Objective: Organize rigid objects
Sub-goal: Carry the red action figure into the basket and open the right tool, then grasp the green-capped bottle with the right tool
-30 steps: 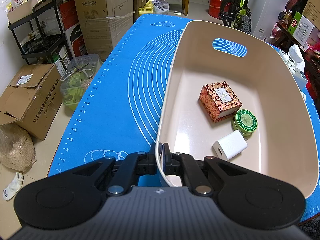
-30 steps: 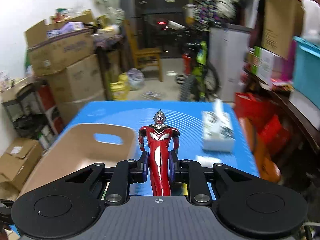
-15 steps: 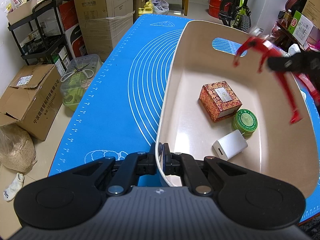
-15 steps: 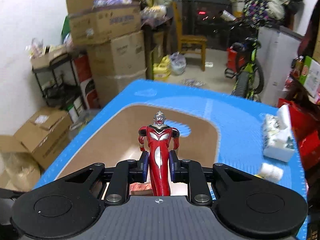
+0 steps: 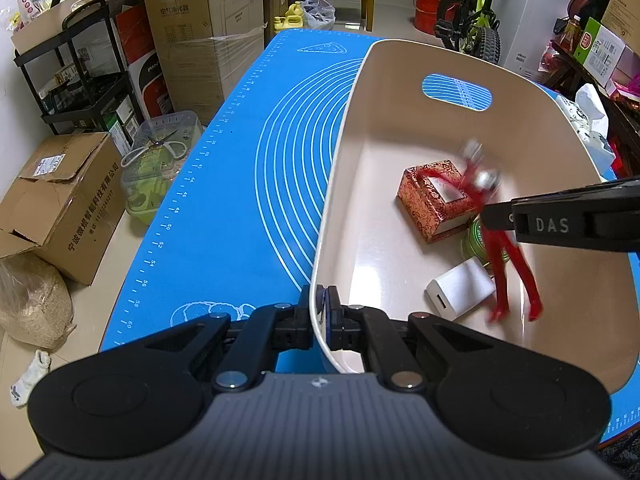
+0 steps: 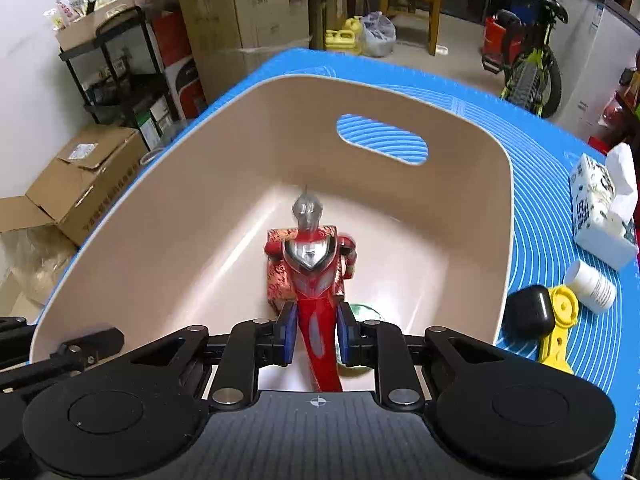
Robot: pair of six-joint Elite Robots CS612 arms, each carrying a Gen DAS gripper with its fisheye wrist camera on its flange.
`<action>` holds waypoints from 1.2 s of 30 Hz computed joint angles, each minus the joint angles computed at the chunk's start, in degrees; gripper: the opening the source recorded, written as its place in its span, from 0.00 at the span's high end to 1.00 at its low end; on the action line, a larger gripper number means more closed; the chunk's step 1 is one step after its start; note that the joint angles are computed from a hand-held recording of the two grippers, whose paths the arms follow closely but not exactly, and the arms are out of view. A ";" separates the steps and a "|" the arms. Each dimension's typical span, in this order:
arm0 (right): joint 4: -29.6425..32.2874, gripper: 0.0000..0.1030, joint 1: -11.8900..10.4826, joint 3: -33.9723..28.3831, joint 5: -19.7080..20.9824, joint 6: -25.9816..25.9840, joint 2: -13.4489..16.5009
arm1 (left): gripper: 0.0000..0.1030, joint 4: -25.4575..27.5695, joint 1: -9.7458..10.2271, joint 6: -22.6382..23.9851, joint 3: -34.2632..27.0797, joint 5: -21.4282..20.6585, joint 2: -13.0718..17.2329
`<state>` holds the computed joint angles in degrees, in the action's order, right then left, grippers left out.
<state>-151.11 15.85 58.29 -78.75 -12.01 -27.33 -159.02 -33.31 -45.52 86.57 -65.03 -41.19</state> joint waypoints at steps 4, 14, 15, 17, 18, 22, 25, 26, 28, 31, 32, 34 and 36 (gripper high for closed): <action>-2.29 0.41 -0.48 1.85 2.08 -1.22 -1.03 | 0.93 -0.22 0.06 0.21 0.12 0.05 0.01; -14.79 0.10 -1.85 7.84 2.35 -1.78 -4.65 | 0.93 -0.23 0.06 0.12 0.14 0.09 0.06; -15.69 0.10 -1.99 8.21 1.70 -1.38 -4.89 | 0.93 -0.21 0.05 0.14 0.12 0.10 0.06; -17.55 0.10 -2.47 9.28 0.33 -0.23 -5.51 | 0.93 -0.29 0.06 0.16 0.17 0.08 0.05; -18.24 0.10 -2.74 9.70 -0.05 0.30 -5.70 | 0.93 -0.27 0.05 0.15 0.12 0.08 0.06; -20.48 0.10 -3.96 11.44 -2.49 2.61 -6.39 | 0.93 -0.24 0.05 0.12 0.11 0.07 0.07; -19.55 0.10 -4.84 12.07 -4.15 3.11 -6.56 | 0.93 -0.29 0.06 0.18 0.15 0.08 0.06; -19.02 0.10 -5.12 12.27 -5.15 3.10 -6.57 | 0.93 -0.29 0.06 0.18 0.15 0.08 0.06; -18.77 0.10 -5.58 13.07 -6.86 3.12 -6.57 | 0.93 -0.23 0.05 0.10 0.10 0.04 0.07; -18.33 0.10 -6.12 13.71 -8.93 3.82 -6.16 | 0.93 -0.13 -0.01 0.04 0.04 0.10 0.14; -17.53 0.10 -6.40 13.74 -9.33 4.50 -5.93 | 0.93 -0.12 -0.01 0.05 0.07 0.11 0.14; -16.52 0.11 -6.69 14.12 -9.80 5.76 -5.72 | 0.93 0.08 -0.07 -0.05 -0.20 0.13 0.27; -15.13 0.11 -7.04 13.80 -10.32 7.01 -5.14 | 0.93 0.08 -0.08 -0.03 -0.21 0.15 0.29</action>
<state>-166.24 8.81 72.09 -89.06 -5.00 -32.47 -158.95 -33.39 -45.55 86.36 -64.88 -40.91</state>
